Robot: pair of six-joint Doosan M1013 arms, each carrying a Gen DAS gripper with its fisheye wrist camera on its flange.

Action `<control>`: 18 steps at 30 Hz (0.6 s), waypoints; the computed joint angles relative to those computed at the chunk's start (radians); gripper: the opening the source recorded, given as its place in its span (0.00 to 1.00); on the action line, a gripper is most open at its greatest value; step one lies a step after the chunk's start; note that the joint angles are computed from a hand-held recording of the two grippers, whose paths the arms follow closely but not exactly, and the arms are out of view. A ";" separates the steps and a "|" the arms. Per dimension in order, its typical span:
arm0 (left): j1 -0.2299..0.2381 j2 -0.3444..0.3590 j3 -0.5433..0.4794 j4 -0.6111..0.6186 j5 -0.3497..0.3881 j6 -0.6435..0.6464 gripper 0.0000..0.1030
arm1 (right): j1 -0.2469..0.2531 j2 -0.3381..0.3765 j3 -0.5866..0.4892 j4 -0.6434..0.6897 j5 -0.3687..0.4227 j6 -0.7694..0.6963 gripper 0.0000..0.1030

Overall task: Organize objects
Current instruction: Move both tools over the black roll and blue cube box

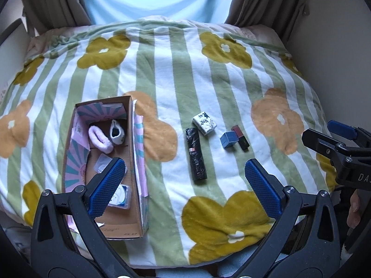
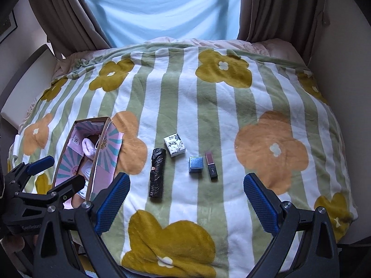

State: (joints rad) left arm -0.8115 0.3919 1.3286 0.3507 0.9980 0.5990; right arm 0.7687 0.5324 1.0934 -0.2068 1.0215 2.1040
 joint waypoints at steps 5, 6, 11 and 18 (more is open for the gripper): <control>0.008 0.035 -0.032 -0.038 0.010 0.012 1.00 | -0.017 -0.003 0.027 0.030 -0.039 -0.013 0.95; 0.010 0.043 -0.037 -0.047 0.011 0.017 1.00 | -0.020 -0.003 0.034 0.033 -0.051 -0.014 0.95; 0.019 0.073 -0.038 -0.069 -0.024 -0.005 1.00 | -0.025 0.012 0.071 0.007 -0.116 -0.033 0.94; 0.038 0.129 -0.029 -0.102 -0.102 -0.018 0.99 | -0.043 0.048 0.129 0.050 -0.224 -0.066 0.79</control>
